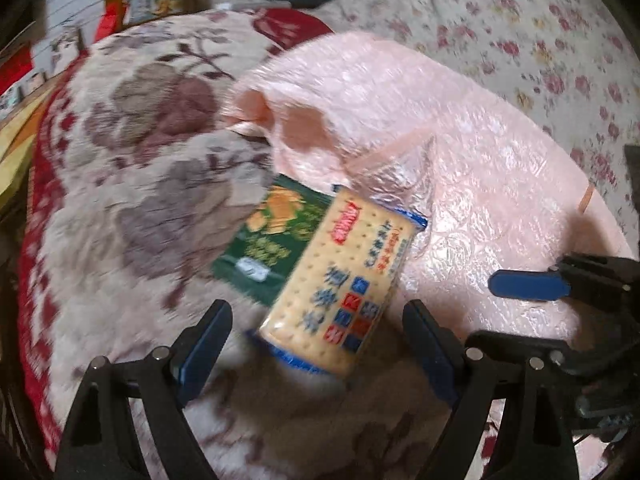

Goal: Organize snacks
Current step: 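Grasp yellow cracker pack with left tool while right tool grasps green cracker packet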

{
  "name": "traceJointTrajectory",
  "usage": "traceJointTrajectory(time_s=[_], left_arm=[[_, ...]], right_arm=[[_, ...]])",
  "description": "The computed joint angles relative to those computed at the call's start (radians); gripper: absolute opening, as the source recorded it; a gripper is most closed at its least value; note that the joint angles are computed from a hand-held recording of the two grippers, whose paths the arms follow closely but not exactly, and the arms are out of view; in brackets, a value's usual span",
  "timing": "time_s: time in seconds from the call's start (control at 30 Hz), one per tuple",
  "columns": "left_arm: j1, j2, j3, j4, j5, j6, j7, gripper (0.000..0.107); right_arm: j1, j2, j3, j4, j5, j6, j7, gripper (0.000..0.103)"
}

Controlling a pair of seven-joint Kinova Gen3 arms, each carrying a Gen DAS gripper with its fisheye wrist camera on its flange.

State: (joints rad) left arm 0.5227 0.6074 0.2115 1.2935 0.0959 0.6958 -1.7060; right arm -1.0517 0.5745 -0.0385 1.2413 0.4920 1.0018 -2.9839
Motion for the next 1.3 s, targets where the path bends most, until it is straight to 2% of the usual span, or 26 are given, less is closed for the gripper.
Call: traceJointTrajectory(time_s=[0.13,0.23,0.33,0.43,0.6,0.7,0.9,1.0,1.1,1.2,1.3], left_arm=[[0.008,0.046,0.006,-0.068,-0.001,0.049,-0.013,0.089],[0.005,0.067,0.003,-0.102,0.01,0.072,-0.014,0.087],[-0.01,0.105,0.024,-0.16,0.037,0.131,-0.038,0.073],[0.036,0.098,-0.012,-0.154,-0.002,0.119,-0.032,0.068],[0.031,0.064,-0.022,-0.093,-0.005,0.078,-0.012,0.062],[0.016,0.021,-0.04,-0.029,-0.001,0.041,0.04,0.058],[-0.032,-0.109,-0.071,0.176,-0.01,-0.077,0.153,0.058],[-0.039,-0.169,-0.098,0.267,-0.048,-0.121,0.222,0.058],[-0.064,-0.208,-0.102,0.334,-0.068,-0.157,0.268,0.058],[-0.038,-0.237,-0.14,0.377,-0.13,-0.173,0.357,0.057],[-0.065,-0.248,-0.126,0.41,-0.144,-0.2,0.388,0.057]], right_arm=[[-0.001,-0.002,0.002,0.006,0.0,0.018,-0.008,0.055],[-0.002,-0.015,0.007,0.036,0.01,-0.008,-0.04,0.055],[-0.001,-0.022,0.004,0.047,0.02,-0.022,-0.054,0.055],[0.0,-0.02,0.001,0.045,0.023,-0.019,-0.055,0.055],[-0.002,-0.02,0.0,0.046,0.027,-0.018,-0.065,0.055],[0.001,-0.017,-0.001,0.039,0.027,-0.015,-0.063,0.055],[0.023,0.009,-0.002,-0.006,0.012,-0.04,-0.024,0.055],[0.045,0.033,0.0,-0.03,-0.006,-0.11,-0.004,0.055],[0.074,0.08,0.003,-0.088,-0.047,-0.156,0.041,0.055],[0.103,0.148,0.014,-0.189,-0.107,-0.137,0.084,0.055],[0.12,0.21,0.039,-0.287,-0.163,-0.078,0.085,0.055]])
